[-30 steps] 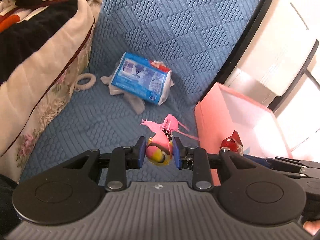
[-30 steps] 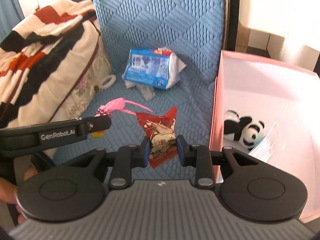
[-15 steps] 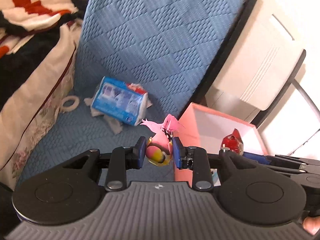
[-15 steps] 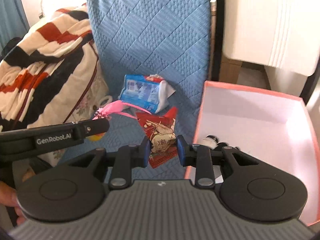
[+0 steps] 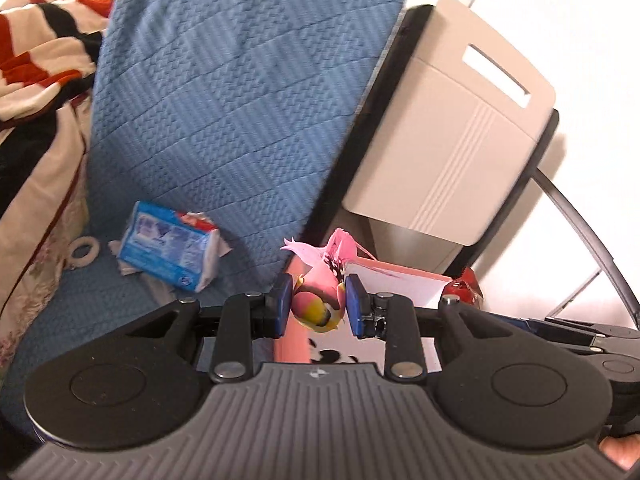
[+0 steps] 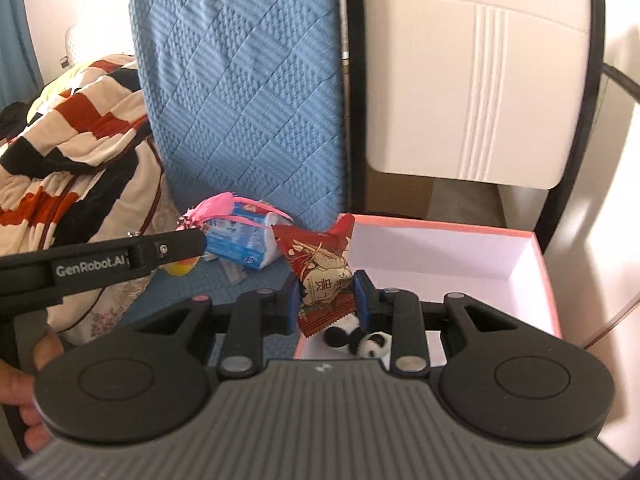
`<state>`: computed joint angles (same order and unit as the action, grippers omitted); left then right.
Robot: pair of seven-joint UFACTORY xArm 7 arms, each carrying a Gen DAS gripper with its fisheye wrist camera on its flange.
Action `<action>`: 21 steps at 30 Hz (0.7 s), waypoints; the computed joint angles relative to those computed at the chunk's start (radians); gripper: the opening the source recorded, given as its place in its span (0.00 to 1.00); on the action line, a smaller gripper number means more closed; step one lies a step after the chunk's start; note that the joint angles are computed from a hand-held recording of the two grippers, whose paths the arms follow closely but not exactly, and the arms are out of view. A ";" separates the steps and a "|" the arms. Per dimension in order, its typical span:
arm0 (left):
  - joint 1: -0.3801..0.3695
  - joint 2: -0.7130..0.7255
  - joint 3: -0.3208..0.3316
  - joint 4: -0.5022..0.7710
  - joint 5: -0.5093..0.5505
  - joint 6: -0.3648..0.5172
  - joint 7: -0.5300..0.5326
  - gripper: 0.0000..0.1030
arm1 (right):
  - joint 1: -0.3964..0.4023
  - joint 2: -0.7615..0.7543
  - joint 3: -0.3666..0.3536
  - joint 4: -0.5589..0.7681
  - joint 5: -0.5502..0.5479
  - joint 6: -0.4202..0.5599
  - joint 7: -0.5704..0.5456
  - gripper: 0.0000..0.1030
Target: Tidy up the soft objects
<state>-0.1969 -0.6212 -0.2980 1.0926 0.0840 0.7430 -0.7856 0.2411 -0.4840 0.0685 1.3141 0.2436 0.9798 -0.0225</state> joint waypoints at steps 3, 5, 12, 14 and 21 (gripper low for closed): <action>0.004 0.031 -0.028 0.032 0.016 -0.001 -0.013 0.32 | -0.003 -0.019 -0.025 -0.041 0.008 -0.029 -0.033 0.30; 0.001 0.052 -0.043 0.046 0.027 -0.004 -0.021 0.32 | -0.011 -0.032 -0.036 -0.071 0.010 -0.033 -0.041 0.30; -0.040 0.102 -0.052 0.011 0.028 -0.031 -0.053 0.32 | -0.044 -0.067 -0.058 -0.175 -0.001 -0.022 -0.057 0.30; -0.058 0.121 -0.046 0.001 0.017 -0.035 -0.059 0.32 | -0.052 -0.071 -0.059 -0.199 -0.008 -0.013 -0.060 0.30; -0.105 0.201 -0.048 0.010 0.034 -0.029 -0.058 0.32 | -0.080 -0.081 -0.079 -0.298 0.009 0.000 -0.041 0.30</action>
<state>-0.3014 -0.4206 -0.3461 1.1029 0.1182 0.7141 -0.8431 0.1609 -0.5652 -0.0106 1.0160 0.2525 0.9795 -0.0639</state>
